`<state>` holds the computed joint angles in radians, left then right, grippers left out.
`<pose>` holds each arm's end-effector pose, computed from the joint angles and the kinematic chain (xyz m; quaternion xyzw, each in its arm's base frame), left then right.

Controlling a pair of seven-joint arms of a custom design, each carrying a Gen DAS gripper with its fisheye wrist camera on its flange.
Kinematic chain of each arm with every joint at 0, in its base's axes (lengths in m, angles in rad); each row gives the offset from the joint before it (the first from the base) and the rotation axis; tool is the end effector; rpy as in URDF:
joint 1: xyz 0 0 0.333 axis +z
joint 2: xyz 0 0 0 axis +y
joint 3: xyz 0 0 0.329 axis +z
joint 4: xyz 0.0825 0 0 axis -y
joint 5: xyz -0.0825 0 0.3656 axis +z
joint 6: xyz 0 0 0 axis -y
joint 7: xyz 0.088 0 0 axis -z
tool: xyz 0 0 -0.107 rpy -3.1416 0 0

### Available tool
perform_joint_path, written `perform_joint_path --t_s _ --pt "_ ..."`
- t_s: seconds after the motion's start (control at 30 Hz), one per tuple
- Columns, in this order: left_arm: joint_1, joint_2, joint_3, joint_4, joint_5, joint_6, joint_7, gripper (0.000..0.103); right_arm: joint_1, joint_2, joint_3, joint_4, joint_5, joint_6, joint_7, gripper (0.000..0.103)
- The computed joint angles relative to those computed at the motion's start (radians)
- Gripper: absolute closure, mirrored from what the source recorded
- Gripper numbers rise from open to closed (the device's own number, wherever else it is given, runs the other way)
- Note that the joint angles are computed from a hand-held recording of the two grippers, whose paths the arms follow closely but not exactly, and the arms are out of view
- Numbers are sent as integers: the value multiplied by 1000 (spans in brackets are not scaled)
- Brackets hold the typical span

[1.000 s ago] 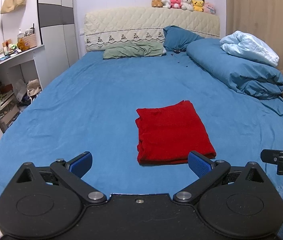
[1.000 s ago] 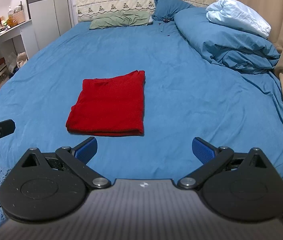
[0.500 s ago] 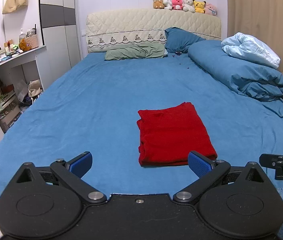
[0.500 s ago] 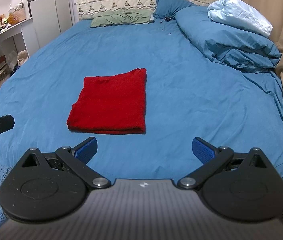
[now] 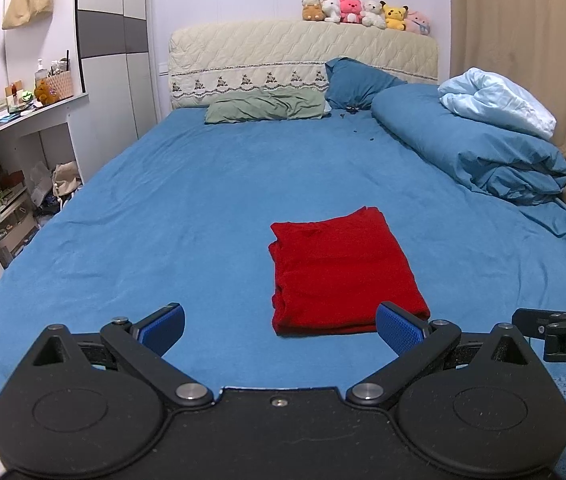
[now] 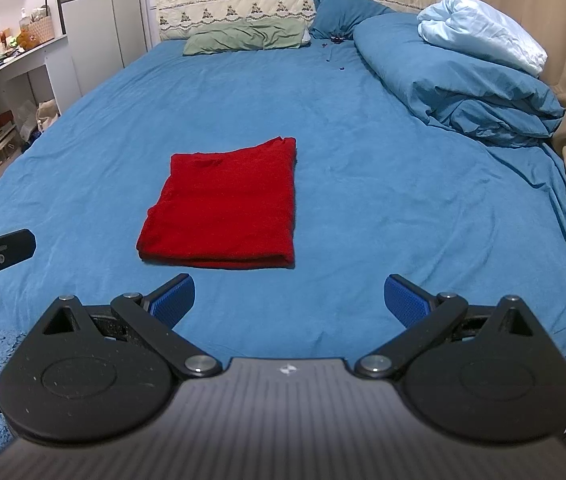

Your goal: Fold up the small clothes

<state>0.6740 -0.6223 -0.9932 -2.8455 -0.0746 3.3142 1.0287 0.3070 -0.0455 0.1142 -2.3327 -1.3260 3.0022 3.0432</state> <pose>0.3685 -0.1233 0.4198 -0.6779 0.5727 -0.2848 0.3624 0.4257 0.2680 0.4226 -0.7131 0.5737 -0.2473 0.3182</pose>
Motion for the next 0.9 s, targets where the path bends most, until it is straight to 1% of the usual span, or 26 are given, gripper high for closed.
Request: perform_joint_path --t_s 0.33,0.57,0.73,0.9 --pt "-7 -3 5 -3 -1 1 -2 0 2 1 1 1 2 0 -4 0" --pt "23 -36 -31 -5 -3 0 -26 0 1 4 -1 3 0 4 -4 0" --pt "26 -27 -24 -7 1 9 -29 0 3 7 -1 2 0 3 2 0" --pt "49 -18 -43 -4 -2 18 -34 0 8 13 -2 5 5 -2 0 0"
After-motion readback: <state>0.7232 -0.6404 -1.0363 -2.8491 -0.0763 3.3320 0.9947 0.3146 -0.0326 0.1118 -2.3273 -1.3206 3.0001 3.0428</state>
